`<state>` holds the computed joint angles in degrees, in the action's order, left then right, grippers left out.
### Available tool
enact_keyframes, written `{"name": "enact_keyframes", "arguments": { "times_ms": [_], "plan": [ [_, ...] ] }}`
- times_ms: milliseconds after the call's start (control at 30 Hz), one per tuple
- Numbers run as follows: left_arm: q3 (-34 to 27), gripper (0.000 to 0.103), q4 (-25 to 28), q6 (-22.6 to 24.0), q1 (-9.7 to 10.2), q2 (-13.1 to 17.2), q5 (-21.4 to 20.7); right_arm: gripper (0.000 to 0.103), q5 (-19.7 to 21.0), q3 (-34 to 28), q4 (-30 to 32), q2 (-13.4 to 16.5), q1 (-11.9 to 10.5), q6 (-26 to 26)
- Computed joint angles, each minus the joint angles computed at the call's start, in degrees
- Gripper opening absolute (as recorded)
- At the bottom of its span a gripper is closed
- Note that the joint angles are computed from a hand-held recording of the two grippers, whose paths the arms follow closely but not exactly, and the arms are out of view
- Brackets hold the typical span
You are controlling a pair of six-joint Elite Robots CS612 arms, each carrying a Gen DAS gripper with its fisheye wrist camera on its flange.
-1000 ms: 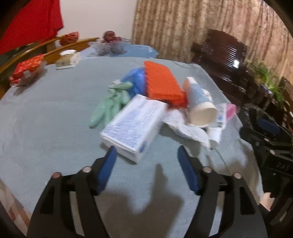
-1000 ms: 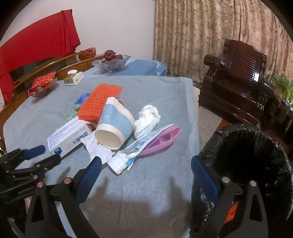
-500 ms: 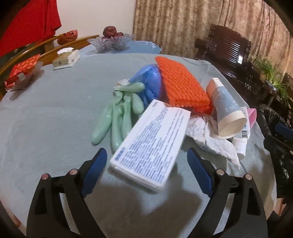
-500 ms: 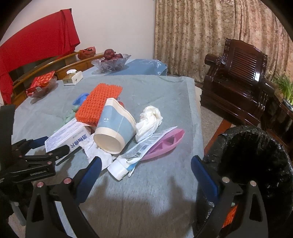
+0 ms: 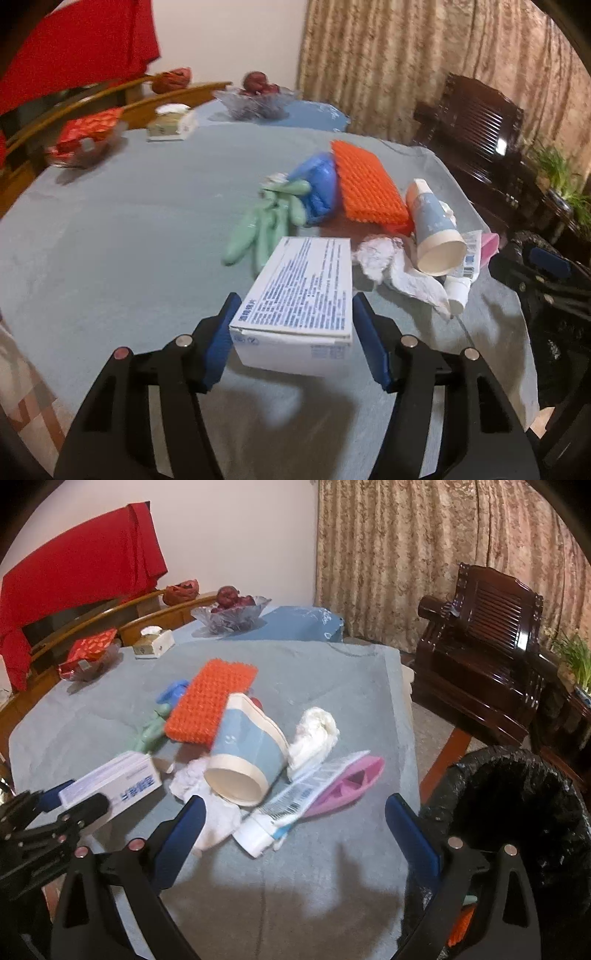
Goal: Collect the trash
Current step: 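Move the left gripper to the white medicine box and grasp it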
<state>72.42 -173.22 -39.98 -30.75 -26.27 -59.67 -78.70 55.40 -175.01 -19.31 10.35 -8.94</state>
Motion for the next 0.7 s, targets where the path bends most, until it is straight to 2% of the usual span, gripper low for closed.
{"name": "enact_keyframes", "arguments": {
  "times_ms": [167, 367, 433, 567, 600, 633, 700],
  "plan": [
    [0.86, 0.058, -1.29, -0.34, -0.01, -0.61, 2.27, 0.091, 2.01, -1.69, 0.29, 0.69, 0.45, -0.01],
    [-0.90, 0.060, 2.82, -0.18, 1.12, 0.36, -3.67, 0.091, 2.85, -2.55, 1.22, 1.05, 0.84, -0.16],
    [-1.62, 0.070, 3.26, -0.24, 1.36, 0.83, -4.51, 0.091, 2.62, -2.51, 1.51, 1.05, 0.83, -0.28],
    [-3.81, 0.074, 4.83, 0.16, 1.79, 1.91, -5.26, 0.091, 1.99, -2.61, 1.75, 1.11, 0.77, -0.04],
    [-4.26, 0.073, 5.13, 0.31, 1.98, 2.17, -5.96, 0.091, 1.92, -2.69, 1.82, 1.14, 0.74, 0.01],
    [-4.78, 0.063, 5.47, 0.51, 2.20, 2.47, -7.08, 0.091, 1.88, -2.83, 1.89, 1.20, 0.74, 0.07],
    [-5.44, 0.057, 5.97, 0.28, 2.46, 2.88, -8.69, 0.090, 1.98, -2.92, 1.99, 1.24, 0.70, 0.00]
  ]
}}
